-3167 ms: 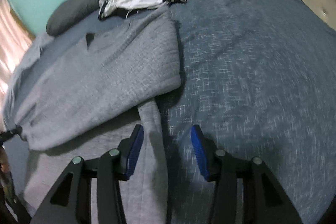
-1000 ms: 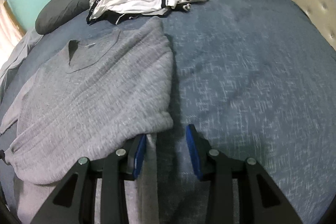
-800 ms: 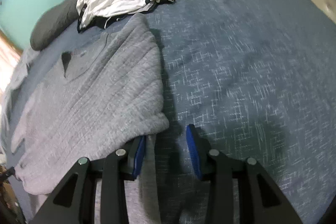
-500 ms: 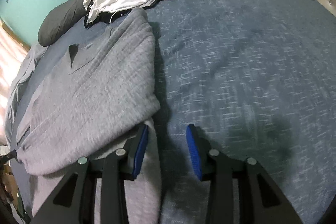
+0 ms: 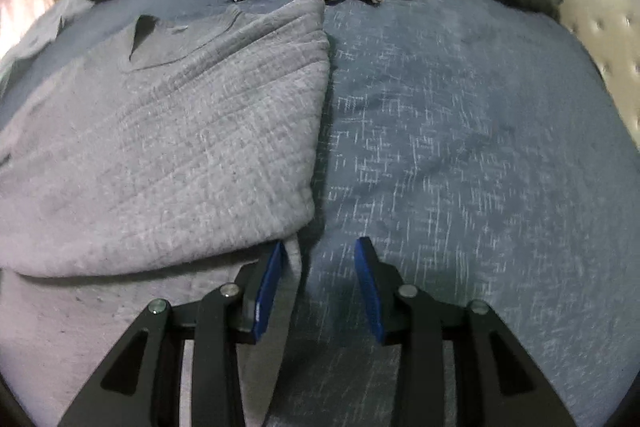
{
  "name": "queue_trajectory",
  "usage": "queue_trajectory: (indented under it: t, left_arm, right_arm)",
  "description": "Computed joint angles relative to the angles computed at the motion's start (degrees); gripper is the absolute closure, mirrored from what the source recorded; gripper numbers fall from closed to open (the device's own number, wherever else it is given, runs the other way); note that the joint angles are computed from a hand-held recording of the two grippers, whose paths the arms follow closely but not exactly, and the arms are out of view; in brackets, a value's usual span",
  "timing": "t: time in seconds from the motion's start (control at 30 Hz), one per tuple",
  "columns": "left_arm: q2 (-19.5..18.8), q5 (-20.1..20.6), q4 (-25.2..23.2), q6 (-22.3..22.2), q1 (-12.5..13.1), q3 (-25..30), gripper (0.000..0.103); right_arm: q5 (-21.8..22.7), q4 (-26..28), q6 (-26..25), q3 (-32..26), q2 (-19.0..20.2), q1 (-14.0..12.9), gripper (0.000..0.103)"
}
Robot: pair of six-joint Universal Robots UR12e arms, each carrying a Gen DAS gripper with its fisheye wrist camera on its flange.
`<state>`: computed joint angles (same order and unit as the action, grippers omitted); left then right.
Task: Fold clothes
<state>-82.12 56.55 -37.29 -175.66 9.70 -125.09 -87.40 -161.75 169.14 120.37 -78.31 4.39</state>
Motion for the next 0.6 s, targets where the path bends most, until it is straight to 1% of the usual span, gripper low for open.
queue_trajectory:
  t: [0.07, 0.2, 0.33, 0.43, 0.53, 0.6]
  left_arm:
    - [0.05, -0.22, 0.01, 0.04, 0.15, 0.04, 0.1]
    - [-0.01, -0.93, -0.15, -0.24, 0.38, 0.17, 0.1]
    - [-0.21, -0.99, -0.08, -0.29, 0.22, 0.22, 0.1]
    - [-0.17, -1.19, -0.05, -0.4, 0.23, 0.09, 0.1]
    - [-0.04, -1.02, -0.83, 0.17, 0.19, 0.22, 0.1]
    - [0.04, -0.95, -1.02, 0.45, 0.28, 0.27, 0.1]
  right_arm:
    - [-1.09, -1.49, -0.63, 0.16, -0.01, 0.28, 0.065]
    - [-0.97, -3.35, -0.79, -0.43, 0.52, 0.8, 0.065]
    - [-0.46, 0.32, 0.49, -2.59, 1.29, 1.2, 0.065]
    - [-2.51, 1.27, 1.0, -3.72, 1.97, 1.88, 0.065]
    - [-1.42, -1.04, 3.69, -3.88, 1.91, 1.61, 0.065]
    - [0.26, -2.5, 6.5, -3.81, 1.63, 0.94, 0.065]
